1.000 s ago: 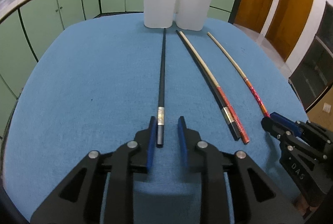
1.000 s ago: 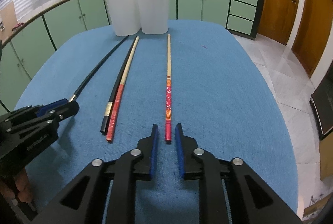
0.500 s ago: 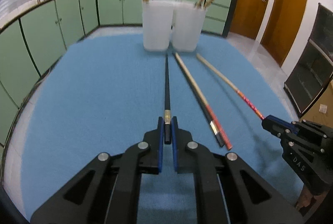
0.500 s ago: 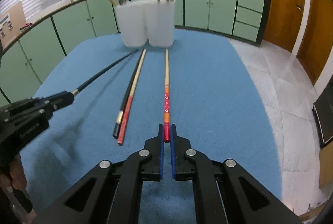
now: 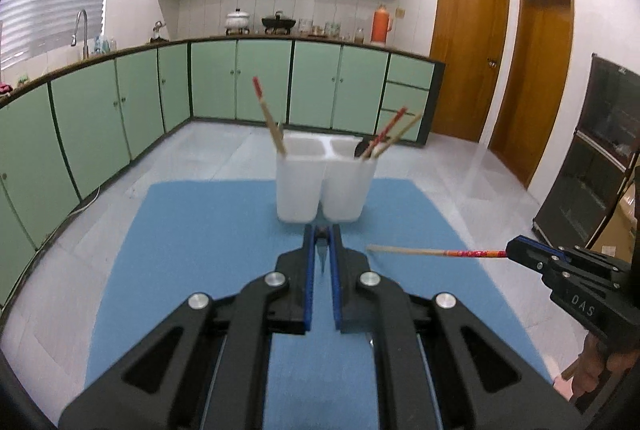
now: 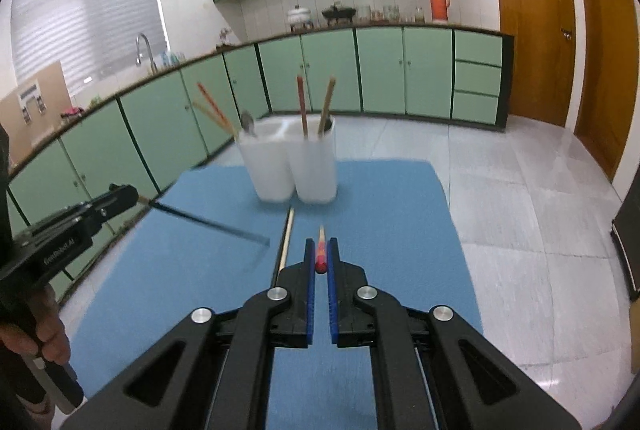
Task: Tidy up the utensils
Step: 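Lift both held chopsticks and lower them into the white holder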
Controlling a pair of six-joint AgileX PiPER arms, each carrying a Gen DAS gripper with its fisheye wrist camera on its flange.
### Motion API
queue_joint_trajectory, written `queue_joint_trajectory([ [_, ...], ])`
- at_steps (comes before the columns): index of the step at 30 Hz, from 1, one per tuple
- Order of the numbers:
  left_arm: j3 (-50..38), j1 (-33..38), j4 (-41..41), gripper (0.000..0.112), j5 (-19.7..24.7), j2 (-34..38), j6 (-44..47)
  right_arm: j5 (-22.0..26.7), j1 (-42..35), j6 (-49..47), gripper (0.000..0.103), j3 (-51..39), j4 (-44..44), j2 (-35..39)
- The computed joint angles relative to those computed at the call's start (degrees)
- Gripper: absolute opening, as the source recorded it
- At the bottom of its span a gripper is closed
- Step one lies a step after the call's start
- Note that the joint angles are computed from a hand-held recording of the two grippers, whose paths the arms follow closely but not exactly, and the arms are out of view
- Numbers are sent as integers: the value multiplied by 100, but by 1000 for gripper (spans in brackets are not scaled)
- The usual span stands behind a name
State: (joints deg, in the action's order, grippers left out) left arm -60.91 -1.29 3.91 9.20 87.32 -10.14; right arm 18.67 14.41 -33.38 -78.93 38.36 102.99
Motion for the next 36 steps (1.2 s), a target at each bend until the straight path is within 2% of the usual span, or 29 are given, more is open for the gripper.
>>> queue_joint_trajectory([
  [10,-728,-18,-763,6,159,228,870,438,-172,-229,5,-848,230,127],
  [15,-831,-89,-607,6,173,198,713,664,-246,-474,5,-1131,455,172],
  [18,-937,-31,-976,6,180,220,1107,755,-288,-669,5,-1217,632,185],
  [23,-1110,14,-1094,6,143,243,1242,909,-347,-971,5,-1384,995,197],
  [30,-1755,23,-717,6,153,429,923,1102,-303,-869,5,-2053,946,317],
  [36,-2600,-18,-324,6,275,760,530,1277,-204,-495,5,-3157,594,684],
])
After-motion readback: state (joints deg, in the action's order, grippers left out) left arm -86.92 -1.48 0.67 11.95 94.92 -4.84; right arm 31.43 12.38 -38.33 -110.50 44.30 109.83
